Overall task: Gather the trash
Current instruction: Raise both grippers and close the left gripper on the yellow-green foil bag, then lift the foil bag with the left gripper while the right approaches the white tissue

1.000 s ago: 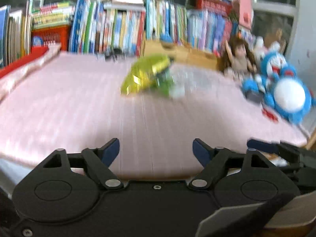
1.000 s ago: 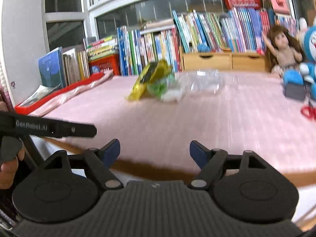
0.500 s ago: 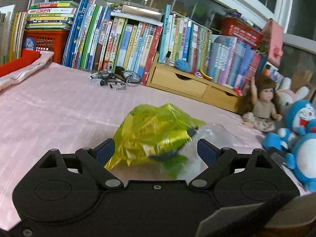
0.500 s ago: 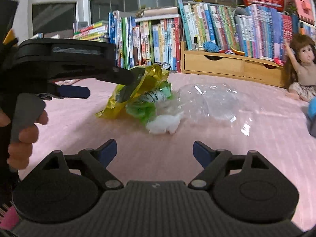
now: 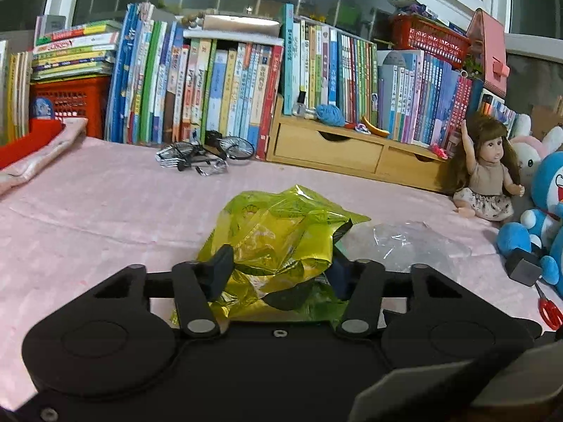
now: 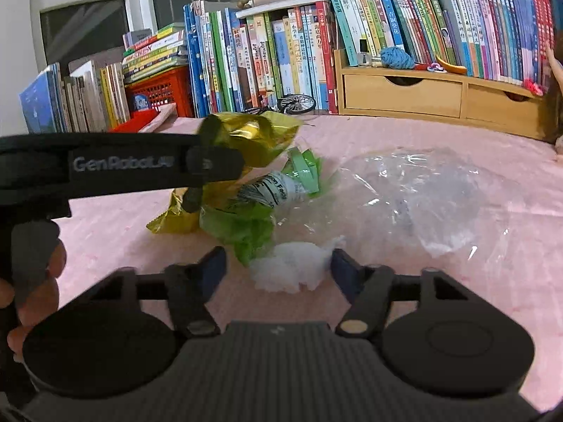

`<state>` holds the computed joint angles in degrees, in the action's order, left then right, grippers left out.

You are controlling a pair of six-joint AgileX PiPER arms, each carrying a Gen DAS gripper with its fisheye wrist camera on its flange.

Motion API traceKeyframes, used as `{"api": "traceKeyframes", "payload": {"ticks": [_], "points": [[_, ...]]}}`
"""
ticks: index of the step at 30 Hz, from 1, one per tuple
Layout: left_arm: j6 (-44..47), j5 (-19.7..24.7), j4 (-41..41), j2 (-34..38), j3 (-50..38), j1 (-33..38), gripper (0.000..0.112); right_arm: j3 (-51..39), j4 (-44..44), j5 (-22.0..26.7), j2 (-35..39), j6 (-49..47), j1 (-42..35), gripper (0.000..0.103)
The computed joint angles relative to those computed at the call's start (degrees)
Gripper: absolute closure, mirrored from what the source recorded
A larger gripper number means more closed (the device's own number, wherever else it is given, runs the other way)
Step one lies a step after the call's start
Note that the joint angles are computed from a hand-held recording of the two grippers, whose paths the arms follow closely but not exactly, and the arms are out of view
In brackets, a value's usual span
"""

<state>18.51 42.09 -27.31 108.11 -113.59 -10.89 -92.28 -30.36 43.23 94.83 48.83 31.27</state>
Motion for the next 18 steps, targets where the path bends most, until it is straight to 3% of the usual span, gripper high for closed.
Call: {"api": "traceKeyframes", "payload": {"ticks": [3,5,6,11,14,18], "points": [[1.24,-1.15,-2.45,-2.39,3.24,1.32,0.067,2.76,-3.53,-0.98,-2.01,4.32,1.13,0.048],[4.63,-4.2,-5.13,-5.03,7.25,2.0,0.089,4.38,-4.75,-1.07,-3.41,6.06,1.95,0.049],[4.88,-5.79,-4.56,-6.36,8.88,1.95,0.093,5.14,-4.92,-0.98,-4.15,6.4,2.39,0.05],[9.2,-3.13,-8.09,-9.49,11.72,4.2,0.094,9.14,-8.17,0.36,-7.68,9.84,5.85,0.051],[13.14,-5.24,-11.41,-13.47,17.55,5.6,0.094,11.39,-9.95,1.28,-9.8,12.16,8.24,0.05],[19.12,-4.21,-17.83,-18.27,23.81,8.66,0.094,13.5,-12.8,3.33,-11.86,14.52,11.73,0.048]]}}
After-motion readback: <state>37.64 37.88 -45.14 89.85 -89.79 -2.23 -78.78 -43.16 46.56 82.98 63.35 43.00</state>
